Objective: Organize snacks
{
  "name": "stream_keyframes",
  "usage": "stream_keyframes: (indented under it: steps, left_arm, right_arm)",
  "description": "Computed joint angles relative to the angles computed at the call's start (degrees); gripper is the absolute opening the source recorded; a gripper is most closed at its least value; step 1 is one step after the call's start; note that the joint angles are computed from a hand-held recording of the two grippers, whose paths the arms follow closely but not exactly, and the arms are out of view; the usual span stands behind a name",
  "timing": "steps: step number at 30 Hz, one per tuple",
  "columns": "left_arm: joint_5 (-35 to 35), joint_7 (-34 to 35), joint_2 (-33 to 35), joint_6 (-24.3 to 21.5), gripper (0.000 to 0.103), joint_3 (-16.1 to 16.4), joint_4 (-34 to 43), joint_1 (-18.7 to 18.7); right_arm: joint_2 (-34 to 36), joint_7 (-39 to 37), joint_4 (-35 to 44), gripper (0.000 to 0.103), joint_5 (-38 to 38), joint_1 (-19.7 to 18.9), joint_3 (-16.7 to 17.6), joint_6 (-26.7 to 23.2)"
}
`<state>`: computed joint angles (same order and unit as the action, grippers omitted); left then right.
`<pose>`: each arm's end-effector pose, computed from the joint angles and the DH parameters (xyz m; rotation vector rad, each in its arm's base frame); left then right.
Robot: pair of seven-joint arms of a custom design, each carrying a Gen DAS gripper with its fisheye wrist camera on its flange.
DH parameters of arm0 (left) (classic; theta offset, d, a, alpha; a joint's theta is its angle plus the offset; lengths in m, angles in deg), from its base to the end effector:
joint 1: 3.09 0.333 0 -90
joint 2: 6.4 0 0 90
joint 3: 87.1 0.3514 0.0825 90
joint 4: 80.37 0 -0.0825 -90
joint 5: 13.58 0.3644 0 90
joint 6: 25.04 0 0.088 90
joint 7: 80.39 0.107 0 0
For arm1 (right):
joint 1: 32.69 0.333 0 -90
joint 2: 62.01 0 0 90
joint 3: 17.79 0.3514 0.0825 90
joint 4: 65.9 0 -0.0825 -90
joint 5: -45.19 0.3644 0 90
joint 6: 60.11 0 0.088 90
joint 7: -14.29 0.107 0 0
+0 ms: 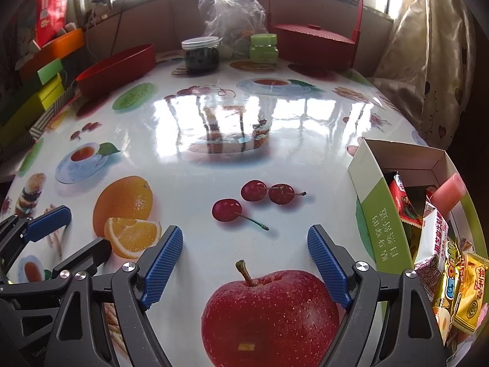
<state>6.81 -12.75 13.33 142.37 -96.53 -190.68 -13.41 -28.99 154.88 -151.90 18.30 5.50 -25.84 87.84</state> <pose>0.6182 -0.2325 0.4339 -1.6293 2.0917 -0.7462 0.6292 0.4024 0.4278 -1.8739 1.8308 -0.6100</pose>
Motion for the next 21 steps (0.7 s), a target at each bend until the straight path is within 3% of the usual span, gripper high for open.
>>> stream_keyframes:
  steps: [21]
  left_arm:
    - [-0.7,0.8,0.3,-0.1,0.069,-0.3,0.3,0.3]
  right_arm:
    - [0.0,0.0,0.0,0.084,0.0,0.1,0.0,0.0]
